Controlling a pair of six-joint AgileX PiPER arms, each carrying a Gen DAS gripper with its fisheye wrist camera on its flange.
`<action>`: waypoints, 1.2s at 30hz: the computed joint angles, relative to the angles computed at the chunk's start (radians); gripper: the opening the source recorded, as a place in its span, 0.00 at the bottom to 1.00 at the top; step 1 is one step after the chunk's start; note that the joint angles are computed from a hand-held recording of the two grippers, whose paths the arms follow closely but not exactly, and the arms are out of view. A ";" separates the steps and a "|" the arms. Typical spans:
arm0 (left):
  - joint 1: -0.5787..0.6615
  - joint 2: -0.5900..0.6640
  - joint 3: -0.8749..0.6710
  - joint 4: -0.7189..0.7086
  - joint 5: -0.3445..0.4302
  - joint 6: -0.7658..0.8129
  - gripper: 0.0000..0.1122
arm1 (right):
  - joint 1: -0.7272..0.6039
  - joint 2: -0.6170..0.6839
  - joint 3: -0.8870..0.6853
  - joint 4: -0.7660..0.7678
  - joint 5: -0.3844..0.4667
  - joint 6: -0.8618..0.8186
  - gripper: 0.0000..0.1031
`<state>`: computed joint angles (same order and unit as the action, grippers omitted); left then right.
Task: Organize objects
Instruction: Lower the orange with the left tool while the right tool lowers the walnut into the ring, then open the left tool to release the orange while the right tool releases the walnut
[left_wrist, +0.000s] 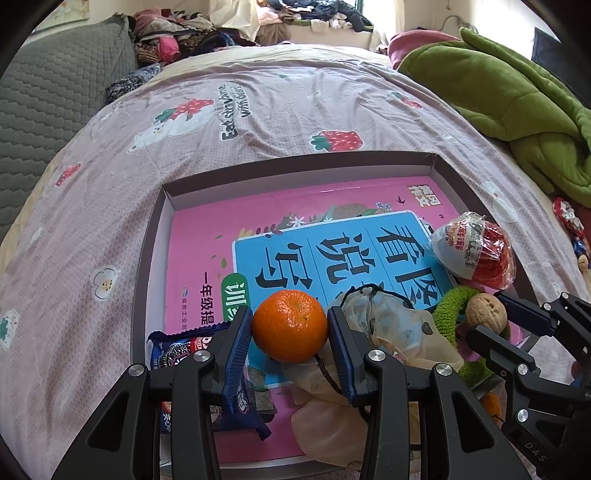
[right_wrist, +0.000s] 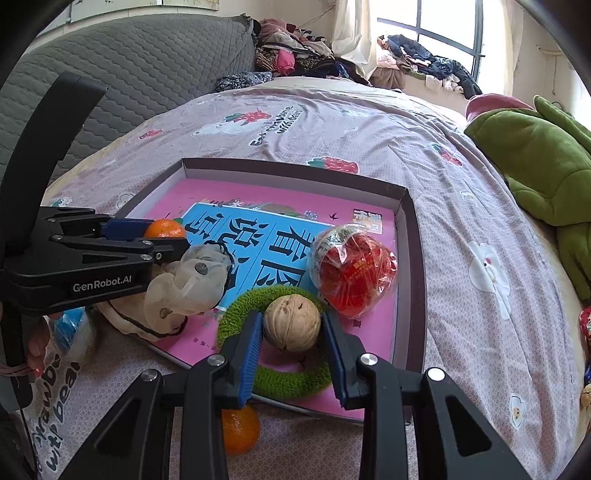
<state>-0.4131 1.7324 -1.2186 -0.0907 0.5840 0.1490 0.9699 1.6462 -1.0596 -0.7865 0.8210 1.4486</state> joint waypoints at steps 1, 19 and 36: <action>-0.001 0.001 0.000 0.002 0.001 -0.001 0.38 | 0.000 0.001 -0.001 0.000 0.002 0.002 0.33; 0.008 -0.010 -0.001 -0.023 0.014 -0.001 0.40 | -0.004 0.007 -0.007 0.009 0.004 -0.002 0.33; 0.018 -0.036 0.004 -0.045 0.014 0.013 0.43 | -0.004 -0.009 -0.013 0.006 0.027 0.003 0.33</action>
<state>-0.3952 1.6966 -1.2144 -0.1359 0.5981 0.1617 0.9660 1.6375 -1.0721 -0.7810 0.8476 1.4520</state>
